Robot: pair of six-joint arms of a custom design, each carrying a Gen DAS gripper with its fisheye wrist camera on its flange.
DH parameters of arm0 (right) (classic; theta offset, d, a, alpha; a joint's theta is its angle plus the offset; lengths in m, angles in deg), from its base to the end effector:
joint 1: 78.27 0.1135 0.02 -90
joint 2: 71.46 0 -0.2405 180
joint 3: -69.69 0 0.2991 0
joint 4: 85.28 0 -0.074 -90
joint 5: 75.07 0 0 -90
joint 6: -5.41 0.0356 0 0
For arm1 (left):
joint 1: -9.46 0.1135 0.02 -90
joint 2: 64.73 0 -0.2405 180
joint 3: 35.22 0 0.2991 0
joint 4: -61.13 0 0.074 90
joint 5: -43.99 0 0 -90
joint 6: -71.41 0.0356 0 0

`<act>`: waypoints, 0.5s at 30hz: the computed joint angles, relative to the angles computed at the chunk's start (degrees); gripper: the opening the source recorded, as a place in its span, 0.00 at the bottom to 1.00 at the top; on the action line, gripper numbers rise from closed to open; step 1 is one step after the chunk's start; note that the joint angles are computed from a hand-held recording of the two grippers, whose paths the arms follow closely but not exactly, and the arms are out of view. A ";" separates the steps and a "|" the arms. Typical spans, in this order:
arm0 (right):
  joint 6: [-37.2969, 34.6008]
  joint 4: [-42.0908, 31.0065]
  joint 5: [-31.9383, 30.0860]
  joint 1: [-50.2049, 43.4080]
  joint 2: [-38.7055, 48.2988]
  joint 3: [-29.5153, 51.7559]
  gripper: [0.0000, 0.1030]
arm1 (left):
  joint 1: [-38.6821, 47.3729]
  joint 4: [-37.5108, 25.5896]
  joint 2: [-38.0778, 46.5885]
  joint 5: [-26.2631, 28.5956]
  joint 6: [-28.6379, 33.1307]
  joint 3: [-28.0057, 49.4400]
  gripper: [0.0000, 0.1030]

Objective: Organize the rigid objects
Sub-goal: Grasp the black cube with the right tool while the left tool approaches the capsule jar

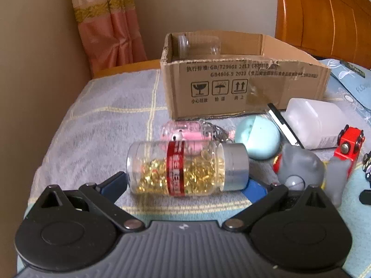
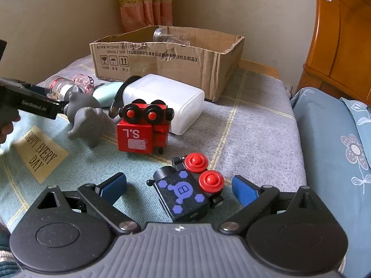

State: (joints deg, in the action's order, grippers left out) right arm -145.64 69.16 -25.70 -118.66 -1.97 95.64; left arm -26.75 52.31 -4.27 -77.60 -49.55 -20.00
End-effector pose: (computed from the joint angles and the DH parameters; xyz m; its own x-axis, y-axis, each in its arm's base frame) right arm 0.1587 -0.1045 0.0383 -0.6199 -0.3445 -0.7050 -0.4702 0.8824 -0.0177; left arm 0.1508 -0.0873 0.0259 -0.6914 -0.0369 -0.7215 -0.1173 0.9912 0.0617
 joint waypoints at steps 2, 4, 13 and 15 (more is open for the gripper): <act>-1.16 -1.03 -0.20 -0.15 0.27 0.53 0.94 | -0.01 0.24 0.00 -0.46 0.75 0.15 0.99; -3.12 -2.98 -0.61 -0.50 0.26 1.19 0.88 | -0.29 -0.04 -1.10 -0.80 1.38 -0.16 0.99; -5.73 -8.24 0.41 -0.87 0.59 4.30 0.59 | 1.97 -5.83 -8.51 1.90 3.17 -0.83 0.91; -5.00 -8.66 1.17 -0.59 -0.13 4.39 0.56 | 2.22 -7.61 -9.60 2.25 3.71 -0.67 0.91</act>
